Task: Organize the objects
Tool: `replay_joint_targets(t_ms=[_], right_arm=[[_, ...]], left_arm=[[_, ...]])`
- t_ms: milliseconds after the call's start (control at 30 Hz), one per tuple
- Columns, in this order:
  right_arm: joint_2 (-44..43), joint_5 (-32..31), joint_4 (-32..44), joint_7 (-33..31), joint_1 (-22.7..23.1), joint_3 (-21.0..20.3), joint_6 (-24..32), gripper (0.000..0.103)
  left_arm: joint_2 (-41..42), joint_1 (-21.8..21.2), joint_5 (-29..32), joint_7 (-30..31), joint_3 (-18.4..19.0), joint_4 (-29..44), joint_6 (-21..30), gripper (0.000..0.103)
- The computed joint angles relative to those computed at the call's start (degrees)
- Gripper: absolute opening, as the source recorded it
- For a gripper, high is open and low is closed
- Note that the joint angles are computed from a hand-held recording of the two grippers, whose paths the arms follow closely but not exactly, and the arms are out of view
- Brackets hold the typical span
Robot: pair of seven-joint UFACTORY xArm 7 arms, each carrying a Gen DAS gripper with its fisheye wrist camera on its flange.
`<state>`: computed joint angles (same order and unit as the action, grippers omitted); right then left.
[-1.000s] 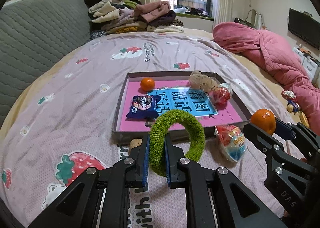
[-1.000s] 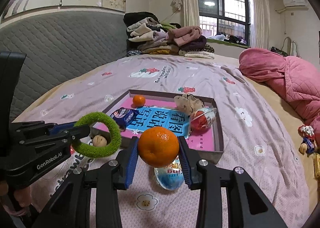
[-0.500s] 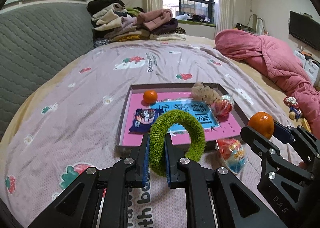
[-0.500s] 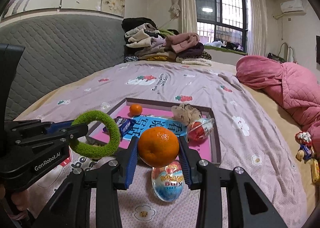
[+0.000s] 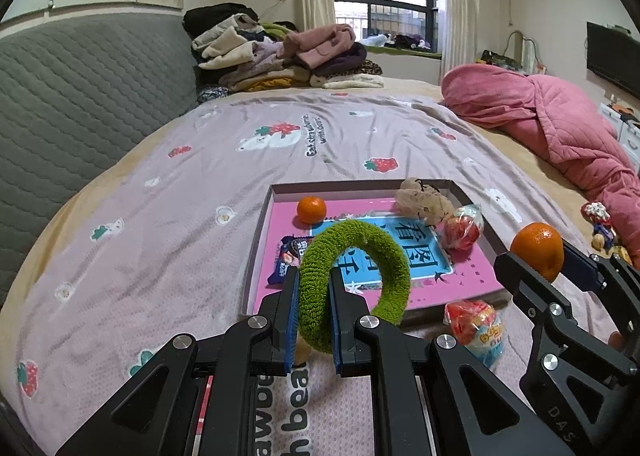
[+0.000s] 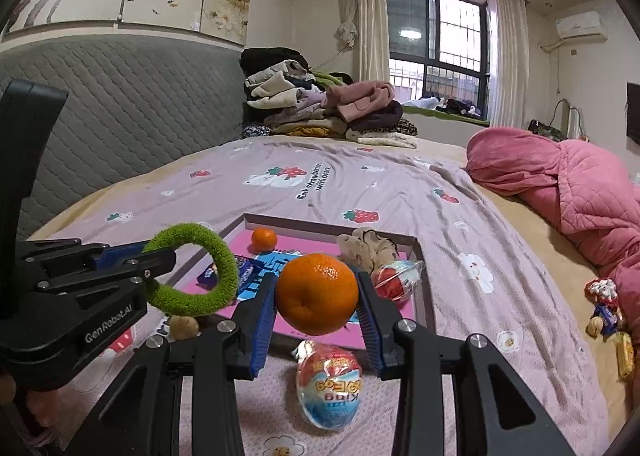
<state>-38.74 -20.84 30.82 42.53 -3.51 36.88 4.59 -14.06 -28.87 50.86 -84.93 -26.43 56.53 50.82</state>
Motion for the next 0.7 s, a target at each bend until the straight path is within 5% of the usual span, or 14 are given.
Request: replay_joint_targets(t_ms=[700], right_arm=[[1.85,-0.67,1.48,1.09,-3.94,1.01,-0.6,0.039]], left_arm=[[5.22,-0.81,7.76,-3.57,2.42,3.0,0.25,0.013]])
